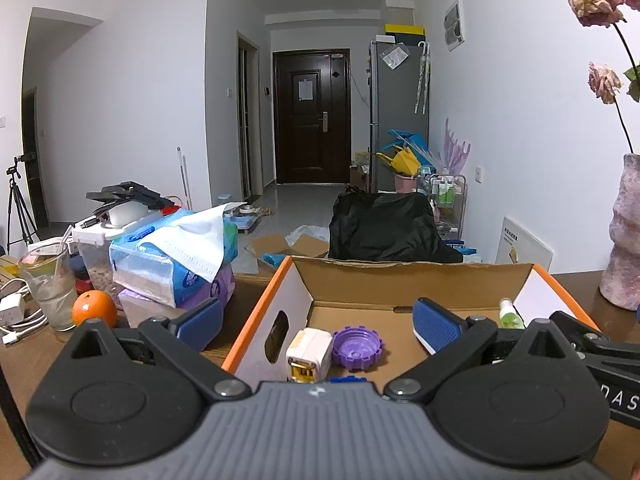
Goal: Organize rigid objects
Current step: 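Withdraw both tools from the box toward the white puck and tape roll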
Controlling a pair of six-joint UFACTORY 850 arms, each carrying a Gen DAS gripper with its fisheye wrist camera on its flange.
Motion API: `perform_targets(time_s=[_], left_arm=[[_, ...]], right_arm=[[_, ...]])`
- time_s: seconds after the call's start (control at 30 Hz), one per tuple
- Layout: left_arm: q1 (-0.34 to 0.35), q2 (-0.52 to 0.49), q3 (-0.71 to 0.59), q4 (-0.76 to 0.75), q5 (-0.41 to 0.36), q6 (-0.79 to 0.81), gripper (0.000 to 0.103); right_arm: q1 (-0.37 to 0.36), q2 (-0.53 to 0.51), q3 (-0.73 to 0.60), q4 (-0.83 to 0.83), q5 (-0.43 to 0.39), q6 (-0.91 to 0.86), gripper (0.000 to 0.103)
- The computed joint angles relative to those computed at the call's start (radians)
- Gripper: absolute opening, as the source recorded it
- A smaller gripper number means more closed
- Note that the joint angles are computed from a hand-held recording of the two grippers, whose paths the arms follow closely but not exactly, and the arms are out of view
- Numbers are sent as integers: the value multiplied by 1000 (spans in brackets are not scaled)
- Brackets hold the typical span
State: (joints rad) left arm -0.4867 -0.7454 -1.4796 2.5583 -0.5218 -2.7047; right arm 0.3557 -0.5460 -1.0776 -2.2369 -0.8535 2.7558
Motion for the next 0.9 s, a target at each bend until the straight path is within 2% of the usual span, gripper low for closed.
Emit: perform_targets(time_s=[0.9], left_arm=[[-26,123,223,42,-91,-63,103]], right_arm=[[68,105,178,51,-64,10,103]])
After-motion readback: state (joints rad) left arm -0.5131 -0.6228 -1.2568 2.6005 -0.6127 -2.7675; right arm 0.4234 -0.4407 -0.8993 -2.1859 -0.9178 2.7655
